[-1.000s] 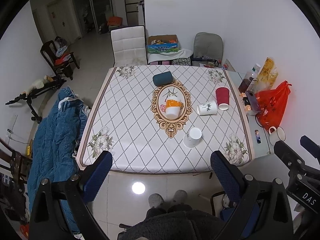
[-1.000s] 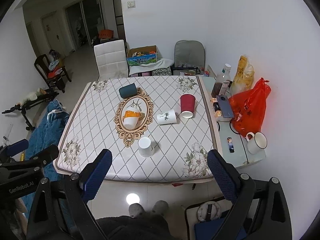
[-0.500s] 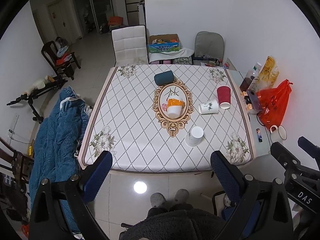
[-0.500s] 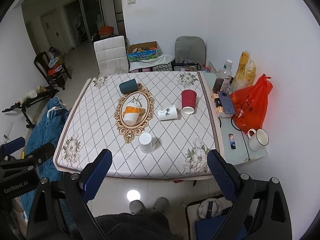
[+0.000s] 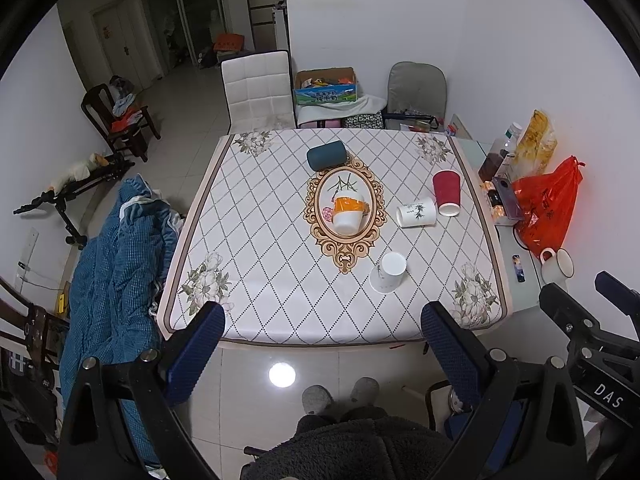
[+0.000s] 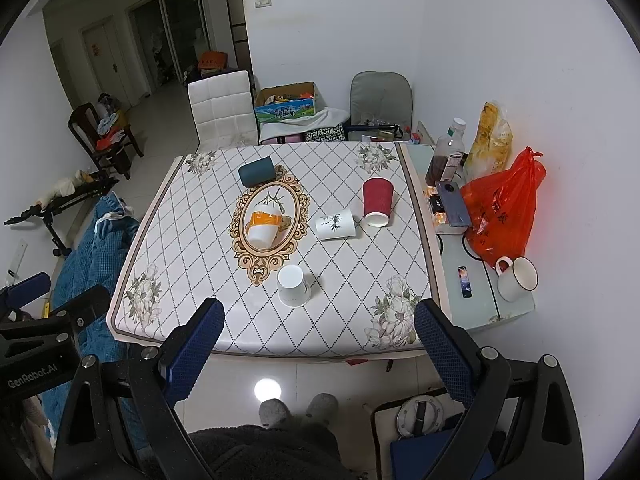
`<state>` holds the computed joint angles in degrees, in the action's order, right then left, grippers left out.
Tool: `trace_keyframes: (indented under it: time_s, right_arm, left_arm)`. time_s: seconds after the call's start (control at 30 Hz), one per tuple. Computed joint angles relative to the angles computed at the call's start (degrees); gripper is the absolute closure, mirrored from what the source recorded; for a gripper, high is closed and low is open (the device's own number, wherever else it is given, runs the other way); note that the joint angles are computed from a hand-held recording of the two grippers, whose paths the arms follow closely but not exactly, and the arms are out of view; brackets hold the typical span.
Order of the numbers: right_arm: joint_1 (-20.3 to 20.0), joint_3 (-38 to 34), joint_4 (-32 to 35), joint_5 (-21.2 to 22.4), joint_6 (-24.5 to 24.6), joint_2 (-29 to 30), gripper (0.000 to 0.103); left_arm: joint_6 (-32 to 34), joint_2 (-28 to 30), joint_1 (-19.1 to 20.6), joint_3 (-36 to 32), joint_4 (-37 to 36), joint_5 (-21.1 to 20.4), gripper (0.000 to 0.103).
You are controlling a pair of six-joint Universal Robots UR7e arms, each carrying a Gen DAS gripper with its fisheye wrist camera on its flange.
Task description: Flip cup upside down
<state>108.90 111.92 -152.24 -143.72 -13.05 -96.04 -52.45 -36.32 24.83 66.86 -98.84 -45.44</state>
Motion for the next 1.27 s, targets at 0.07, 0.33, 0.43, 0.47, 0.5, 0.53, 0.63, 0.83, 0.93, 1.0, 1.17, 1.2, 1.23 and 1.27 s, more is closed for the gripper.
trace_keyframes:
  time_s: [0.07,0.33,0.43,0.47,0.5,0.53,0.63,0.83,0.93,1.0,1.17,1.2,1.23,1.27]
  right_arm:
    - [0.0,0.0,0.0,0.0,0.1,0.1,0.005]
    - [0.0,0.1,0.2,0.1,0.1,-0.1,0.005]
    - [0.0,0.0,0.3,0.1,0.2,-0.1,0.005]
    - [0.0,0.1,0.4,0.1,0.2,-0.2,0.005]
    - [0.0,0.1,0.4,0.1,0.2,-0.2,0.005]
    - [0.0,0.0,0.4,0.1,0.3,-0.1,0.005]
    - [0.0,0.1,0.2,0.1,0.0,-0.2,0.005]
    - [0.2,0.2,0.2,-0.1,0.1,-0.2,0.005]
    - [0.1,0.1,0.3,-0.1,0.2,-0.2,0.005]
    - [0.1,0.1,0.4,0.0,0.3,-0.2,0.005]
    - [0.1,0.0,0.8,0.1,0.5,-0.3,0.005]
    - [0.0,0.0,0.7,0.1,0.4,-0.3,0.005]
    - [0.1,0.0,0.6,0.0,0.4,-0.2,0.005]
    - [0.1,0.0,0.5,-0.1,0.3,-0.2,0.005]
  left_arm:
    - [0.2,-0.3,-0.1,0.5,-0.2,-0.1,0.002]
    - [0.7,-0.5,-0.2,0.9,-0.3,-0.2,0.002]
    - [0.8,-0.5,-0.2,0.9,-0.3,-0.3,0.002]
    - [0.8,-0.4,-0.2,0.7,-0.2,-0.3,0.002]
    - [0.8,-0.3,-0.2,0.6,-0.2,-0.3,0.002]
    - [0.8,-0.3,-0.2,0.6,-0.2,-0.3,0.002]
    - [0.8,-0.3,-0.3,0.7,-0.3,-0.2,0.002]
    - [1.1,0.1,-0.5,0.0,0.4,0.3,0.002]
    - [1.0,0.1,-0.4,0.1,0.2,0.1,0.002]
    - [0.8,0.1,-0.2,-0.1,0.3,0.0,0.002]
    - [0.6,0.2,0.0,-0.2,0.5,-0.2,0.002]
    - [0.6,0.2,0.0,-0.2,0.5,-0.2,0.002]
    - [0.7,0.1,0.0,-0.2,0.4,-0.2,0.002]
    - [0.6,0.2,0.0,-0.1,0.4,-0.2,0.002]
